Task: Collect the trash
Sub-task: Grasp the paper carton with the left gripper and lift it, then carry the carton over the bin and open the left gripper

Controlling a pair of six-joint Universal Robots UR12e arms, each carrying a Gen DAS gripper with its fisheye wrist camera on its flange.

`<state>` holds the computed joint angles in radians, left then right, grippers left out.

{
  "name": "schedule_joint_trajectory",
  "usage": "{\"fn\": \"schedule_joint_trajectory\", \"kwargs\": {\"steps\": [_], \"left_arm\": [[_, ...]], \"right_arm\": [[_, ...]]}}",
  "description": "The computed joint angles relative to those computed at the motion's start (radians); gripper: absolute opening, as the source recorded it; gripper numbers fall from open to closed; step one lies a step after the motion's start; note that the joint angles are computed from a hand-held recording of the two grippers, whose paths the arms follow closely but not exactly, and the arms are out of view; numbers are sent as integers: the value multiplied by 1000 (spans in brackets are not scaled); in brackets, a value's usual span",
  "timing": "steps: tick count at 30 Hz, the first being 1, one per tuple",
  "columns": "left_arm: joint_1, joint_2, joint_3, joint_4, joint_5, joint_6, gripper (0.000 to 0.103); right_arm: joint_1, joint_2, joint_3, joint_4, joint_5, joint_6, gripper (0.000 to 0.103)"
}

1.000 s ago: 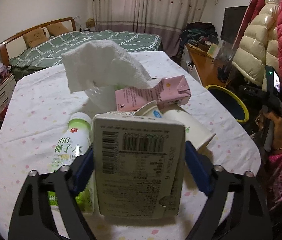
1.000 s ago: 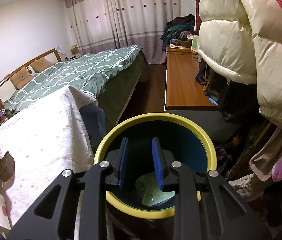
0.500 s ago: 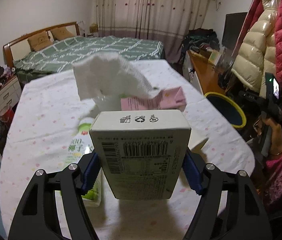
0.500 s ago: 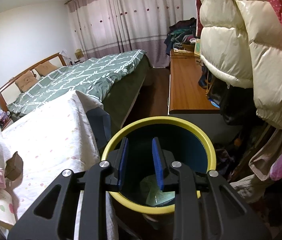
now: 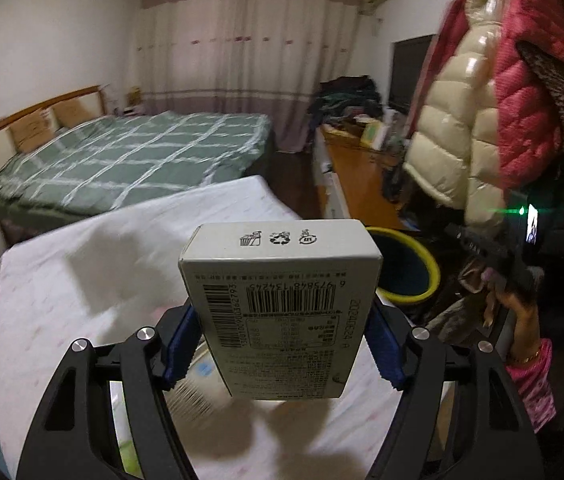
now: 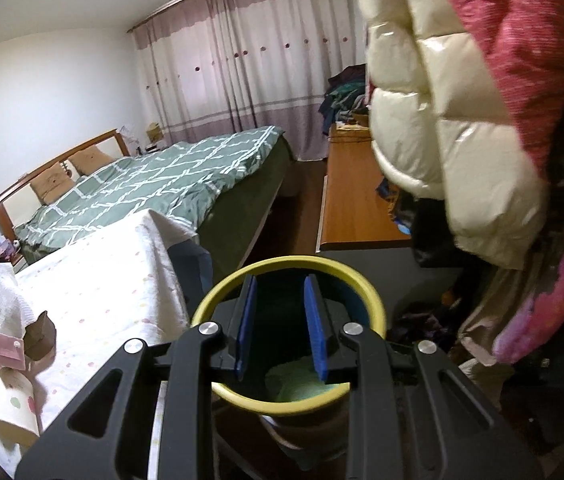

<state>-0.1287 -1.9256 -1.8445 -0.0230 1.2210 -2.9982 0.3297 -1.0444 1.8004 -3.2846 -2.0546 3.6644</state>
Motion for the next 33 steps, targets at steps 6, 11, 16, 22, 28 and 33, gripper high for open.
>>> {"fn": "schedule_joint_trajectory", "kwargs": {"steps": [6,11,16,22,28,33], "left_arm": [[-56,-86,154,-116,-139,35,72],[-116,-173,285,-205,-195,76,72],[-173,-274,418,-311,-219,94,72],[-223,-369,547,-400,-191,94,72],[-246,-434,633,-451,-178,67,72],[-249,-453,657,-467,-167,48,85]], "right_arm": [[-12,-31,57,-6,-18,25,24],[-27,-48,99,8,-26,54,24],[-38,-56,128,23,-25,79,24],[-54,-57,158,29,-5,112,24],[-63,-54,166,43,3,130,24],[-61,-57,166,59,4,140,24]]}}
